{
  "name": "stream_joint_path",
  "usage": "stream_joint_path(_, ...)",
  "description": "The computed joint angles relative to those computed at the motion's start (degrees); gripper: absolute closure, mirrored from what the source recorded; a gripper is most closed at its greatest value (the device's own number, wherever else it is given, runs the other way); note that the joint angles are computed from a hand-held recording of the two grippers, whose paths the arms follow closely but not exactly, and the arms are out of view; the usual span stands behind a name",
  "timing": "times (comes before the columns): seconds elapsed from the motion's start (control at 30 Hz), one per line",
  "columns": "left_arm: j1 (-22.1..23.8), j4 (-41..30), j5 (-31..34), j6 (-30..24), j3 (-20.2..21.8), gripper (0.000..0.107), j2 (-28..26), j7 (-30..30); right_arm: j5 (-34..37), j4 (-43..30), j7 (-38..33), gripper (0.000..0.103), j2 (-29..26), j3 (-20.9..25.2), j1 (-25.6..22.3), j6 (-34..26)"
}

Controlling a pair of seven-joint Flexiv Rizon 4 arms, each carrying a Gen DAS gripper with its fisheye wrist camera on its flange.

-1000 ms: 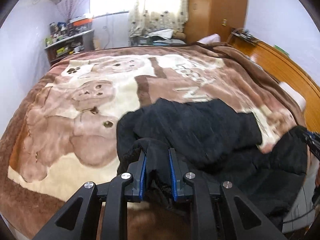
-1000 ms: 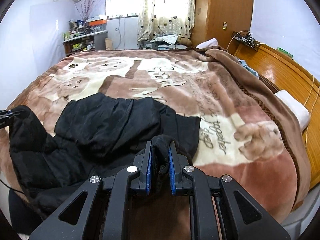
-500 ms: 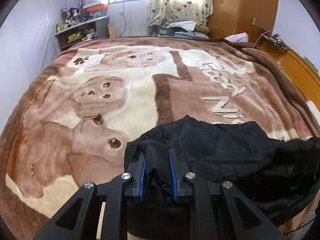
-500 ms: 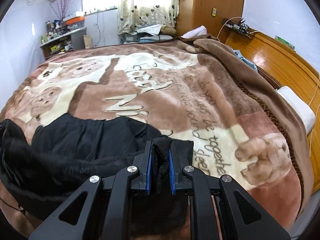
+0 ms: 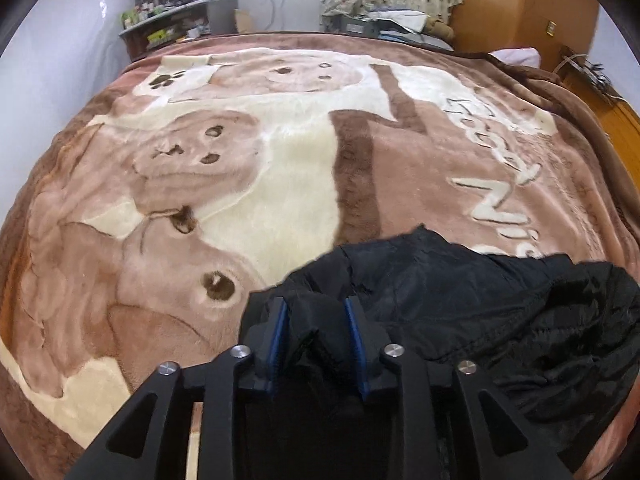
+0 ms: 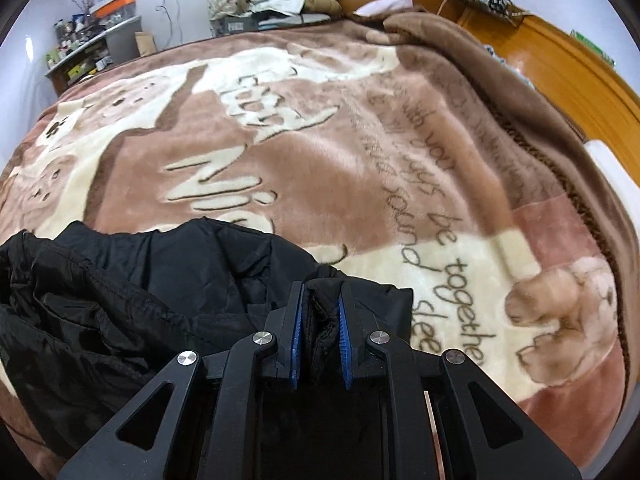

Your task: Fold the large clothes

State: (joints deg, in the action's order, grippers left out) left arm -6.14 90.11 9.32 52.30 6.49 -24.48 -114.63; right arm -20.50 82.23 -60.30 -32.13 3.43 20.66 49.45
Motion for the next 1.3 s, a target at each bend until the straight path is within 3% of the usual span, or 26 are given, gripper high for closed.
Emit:
stream_joint_path(0.23, 0.5, -1.8, 0.1, 0.1, 0.3, 0.064, -1.5, 0.3, 1.4, -4.0, -0.4, 0.083, -3.0, -0.1, 0.1, -2.9)
stream_joint_path(0.33, 1.3, 0.8, -0.9, 4.3, 0.4, 0.06, 0.3, -0.3, -1.7, -2.7, 1.9, 0.081, -2.2, -2.1, 1.2, -0.7)
stream_joint_path(0.47, 1.6, 5.3, -0.3, 10.5, 2.2, 0.044, 4.4, -3.3, -2.9, -3.5, 3.2, 0.079, -1.9, -2.5, 1.2, -2.0)
stream_joint_path(0.57, 3.0, 9.4, -0.8, 15.2, 2.5, 0.037, 7.6, -4.7, -7.1, -0.1, 7.6, 0.078, 0.0, -4.7, 2.0, 1.5)
stream_joint_path(0.63, 4.9, 12.6, -2.8, 17.5, 1.5, 0.029, 9.8, -2.3, -5.4, 0.7, 7.6, 0.078, 1.0, -3.2, 0.3, 3.0)
stream_joint_path(0.7, 7.8, 15.6, -8.6, 19.0, -1.7, 0.027, 10.9, 4.9, -3.8, 3.1, 6.7, 0.073, 2.7, -1.8, -1.4, 7.0)
stream_joint_path(0.77, 8.8, 17.5, -12.1, 19.2, -2.9, 0.027, 11.2, 9.4, -1.7, 5.5, 3.8, 0.054, 4.3, 0.0, -3.3, 10.1)
stream_joint_path(0.8, 9.1, 18.0, -13.6, 18.8, -3.6, 0.027, 11.1, 12.0, 0.4, 6.7, 1.3, 0.051, 5.0, 1.5, -4.6, 11.6)
stream_joint_path(1.0, 8.9, 19.0, -21.0, 17.8, -7.2, 0.027, 8.3, 26.6, 14.2, 8.7, -16.0, 0.045, 5.6, 9.4, -10.9, 12.4)
stream_joint_path(1.17, 6.4, 15.1, -21.0, 15.1, -6.1, 0.027, 4.2, 27.9, 20.3, 6.6, -22.7, 0.04, 3.2, 10.0, -11.3, 11.3)
stream_joint_path(1.3, 5.3, 12.1, -20.5, 14.1, -5.3, 0.027, 1.4, 25.6, 27.9, -0.9, -27.9, 0.04, -1.4, 13.4, -13.5, 6.4)
